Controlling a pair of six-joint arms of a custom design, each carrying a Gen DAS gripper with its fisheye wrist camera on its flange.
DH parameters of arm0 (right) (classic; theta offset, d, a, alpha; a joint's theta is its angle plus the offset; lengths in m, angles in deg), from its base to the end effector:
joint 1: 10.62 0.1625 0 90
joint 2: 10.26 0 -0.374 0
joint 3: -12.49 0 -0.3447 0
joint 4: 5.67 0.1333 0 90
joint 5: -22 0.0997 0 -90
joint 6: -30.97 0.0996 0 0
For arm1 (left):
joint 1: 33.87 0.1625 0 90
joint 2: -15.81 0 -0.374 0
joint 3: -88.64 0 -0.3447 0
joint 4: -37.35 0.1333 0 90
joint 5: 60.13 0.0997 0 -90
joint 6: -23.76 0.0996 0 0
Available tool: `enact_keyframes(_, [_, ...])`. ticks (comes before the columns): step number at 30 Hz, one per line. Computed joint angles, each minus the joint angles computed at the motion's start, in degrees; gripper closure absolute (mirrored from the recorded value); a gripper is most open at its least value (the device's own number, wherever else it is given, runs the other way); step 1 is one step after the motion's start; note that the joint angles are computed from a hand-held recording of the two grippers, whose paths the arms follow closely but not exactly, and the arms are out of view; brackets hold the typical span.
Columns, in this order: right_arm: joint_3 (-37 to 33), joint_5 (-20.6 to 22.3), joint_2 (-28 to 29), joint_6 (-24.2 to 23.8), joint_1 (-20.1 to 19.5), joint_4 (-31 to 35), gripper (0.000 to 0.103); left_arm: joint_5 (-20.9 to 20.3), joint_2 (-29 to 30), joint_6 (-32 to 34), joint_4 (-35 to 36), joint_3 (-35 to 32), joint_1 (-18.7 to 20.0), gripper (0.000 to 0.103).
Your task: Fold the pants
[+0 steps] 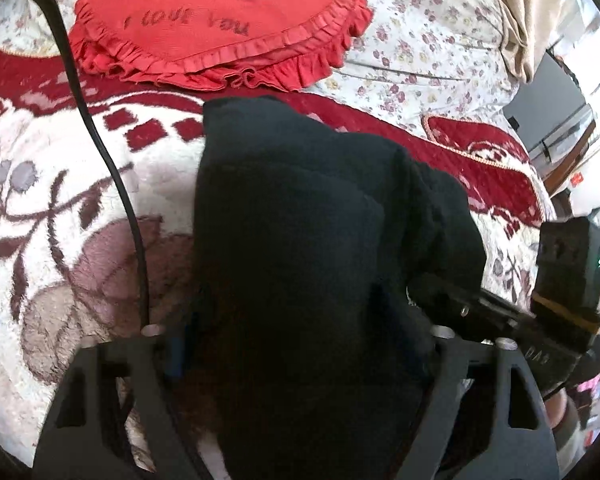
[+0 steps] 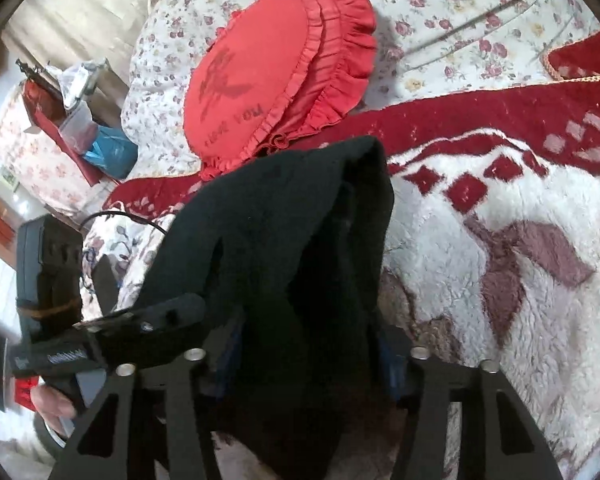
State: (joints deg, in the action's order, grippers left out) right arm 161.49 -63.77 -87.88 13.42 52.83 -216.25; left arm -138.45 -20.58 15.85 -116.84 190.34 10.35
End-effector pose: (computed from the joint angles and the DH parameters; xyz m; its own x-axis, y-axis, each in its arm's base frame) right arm -0.0219 -0.3586 0.2117 -0.9624 0.2011 0.1823 0.0019 0.6767 -0.7363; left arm -0.2820 -0.4886 -0.0283 -0.7723 0.6019 -0.2032 0.6161 0.7876 -0.0085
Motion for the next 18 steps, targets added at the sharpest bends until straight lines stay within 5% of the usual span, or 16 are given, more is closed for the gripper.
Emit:
enact_keyframes(2, [-0.1, 2.2, -1.8, -0.3, -0.1, 3.0, 0.069, 1.1, -0.7, 0.9, -1.0, 0.9, -0.9, 0.051])
enact_keyframes(4, [-1.3, -1.4, -1.3, -0.9, 3.7, 3.2, 0.071, 1.0, -1.6, 1.8, -1.0, 1.1, -1.2, 0.065])
enact_keyframes(11, [-8.7, -2.7, -0.1, -0.3, 12.0, 8.3, 0.072, 2.3, -6.0, 5.0, -1.4, -0.7, -0.2, 0.067])
enact_keyframes(18, [-20.6, -6.8, 9.4, 1.2, 16.4, 13.6, 0.07, 5.8, -4.2, 5.5, 3.6, -7.5, 4.4, 0.065])
